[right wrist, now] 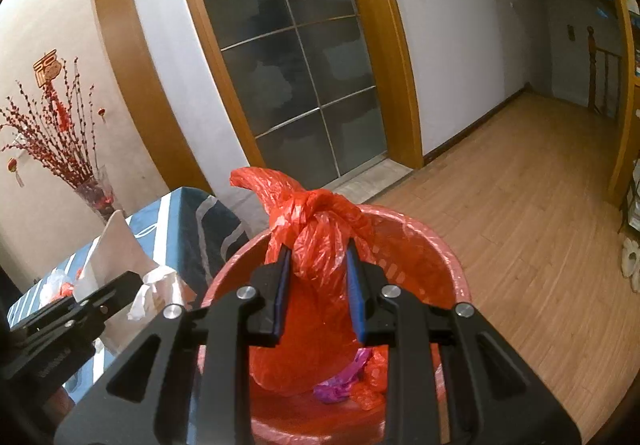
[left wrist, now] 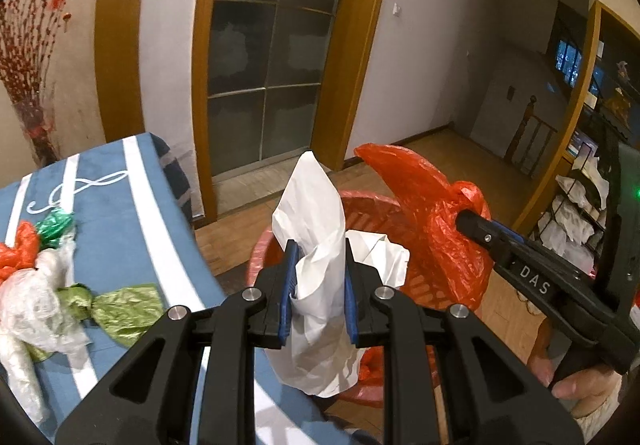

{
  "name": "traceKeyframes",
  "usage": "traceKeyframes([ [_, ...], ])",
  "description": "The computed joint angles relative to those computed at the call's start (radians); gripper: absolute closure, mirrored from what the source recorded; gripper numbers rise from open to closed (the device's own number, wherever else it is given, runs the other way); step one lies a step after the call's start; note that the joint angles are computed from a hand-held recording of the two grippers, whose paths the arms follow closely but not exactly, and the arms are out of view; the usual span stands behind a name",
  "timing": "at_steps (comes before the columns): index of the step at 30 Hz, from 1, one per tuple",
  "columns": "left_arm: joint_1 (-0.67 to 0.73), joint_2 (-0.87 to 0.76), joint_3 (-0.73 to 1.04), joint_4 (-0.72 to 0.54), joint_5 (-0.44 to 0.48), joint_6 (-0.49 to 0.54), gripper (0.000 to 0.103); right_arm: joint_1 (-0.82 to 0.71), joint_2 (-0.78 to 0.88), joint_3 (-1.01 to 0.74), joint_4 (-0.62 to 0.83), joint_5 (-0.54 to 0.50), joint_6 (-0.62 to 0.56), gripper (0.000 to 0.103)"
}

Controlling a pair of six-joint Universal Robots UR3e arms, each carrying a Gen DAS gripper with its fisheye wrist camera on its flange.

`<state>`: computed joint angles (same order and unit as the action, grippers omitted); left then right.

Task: Collect trash
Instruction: 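Move both bags over the wastebasket and open both tools to release, then grasp clear plastic bag with left tool while right tool grasps green bag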

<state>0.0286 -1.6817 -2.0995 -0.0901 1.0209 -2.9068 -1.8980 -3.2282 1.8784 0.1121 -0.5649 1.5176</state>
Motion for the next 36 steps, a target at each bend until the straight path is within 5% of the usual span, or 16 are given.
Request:
traceKeyframes([
  [13,-0.101,-0.099,0.089,-0.027,0.051,-0.036,0.082,-0.172,0.019,-0.035,0.196,-0.087,-0.177,0.072],
  [16,-0.108,-0.112,0.102,-0.043,0.064,-0.043,0.073,-0.201,0.014,-0.023,0.219,-0.116,-0.190,0.067],
  [36,0.033,0.025,-0.042,-0.050,0.113,-0.001,0.043,-0.057,-0.056,0.028,-0.006,-0.046,0.045,0.046],
])
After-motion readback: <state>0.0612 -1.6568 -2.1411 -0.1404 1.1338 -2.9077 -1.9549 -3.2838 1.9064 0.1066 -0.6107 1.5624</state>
